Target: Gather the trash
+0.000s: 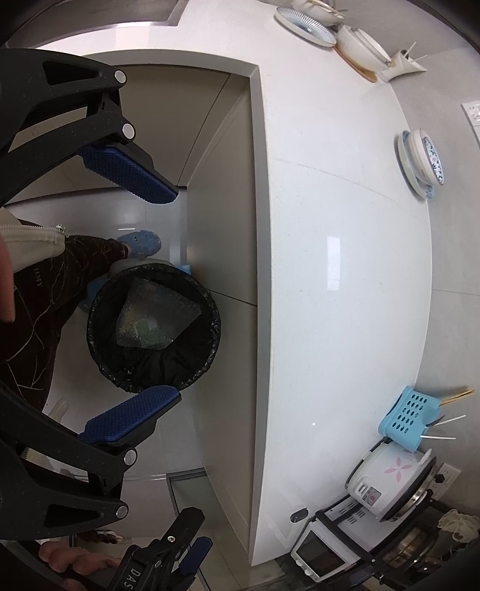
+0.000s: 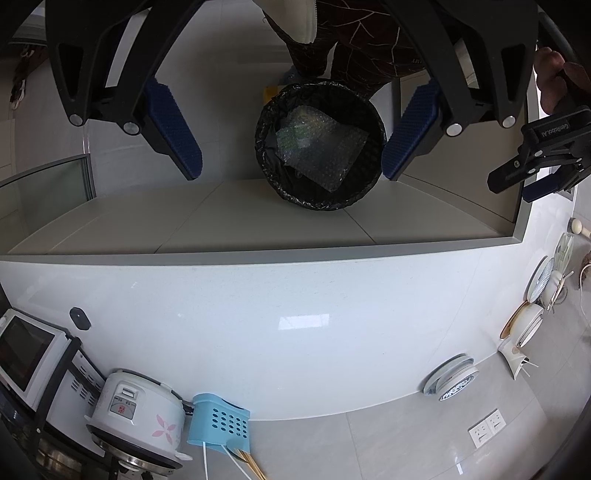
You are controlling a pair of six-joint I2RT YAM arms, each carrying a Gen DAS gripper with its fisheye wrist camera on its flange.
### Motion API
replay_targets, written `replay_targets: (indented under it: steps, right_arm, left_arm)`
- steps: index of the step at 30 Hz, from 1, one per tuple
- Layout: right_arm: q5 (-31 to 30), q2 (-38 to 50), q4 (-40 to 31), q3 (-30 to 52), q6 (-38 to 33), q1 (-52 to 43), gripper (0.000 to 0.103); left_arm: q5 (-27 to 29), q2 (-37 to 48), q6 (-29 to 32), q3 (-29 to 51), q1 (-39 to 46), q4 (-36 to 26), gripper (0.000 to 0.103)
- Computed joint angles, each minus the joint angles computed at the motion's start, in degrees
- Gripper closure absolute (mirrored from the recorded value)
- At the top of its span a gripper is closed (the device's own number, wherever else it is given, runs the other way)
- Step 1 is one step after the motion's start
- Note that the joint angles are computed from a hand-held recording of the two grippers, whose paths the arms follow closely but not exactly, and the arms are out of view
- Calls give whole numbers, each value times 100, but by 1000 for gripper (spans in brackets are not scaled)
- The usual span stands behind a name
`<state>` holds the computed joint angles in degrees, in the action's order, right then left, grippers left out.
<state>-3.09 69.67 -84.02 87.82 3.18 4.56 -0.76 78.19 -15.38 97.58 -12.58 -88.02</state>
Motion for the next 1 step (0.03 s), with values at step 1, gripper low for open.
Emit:
replay_targets:
  steps: [1]
  right_arm:
    - [6, -4, -3, 2, 7, 14, 9]
  left_arm:
    - [-19, 0, -9, 4, -7, -14, 6]
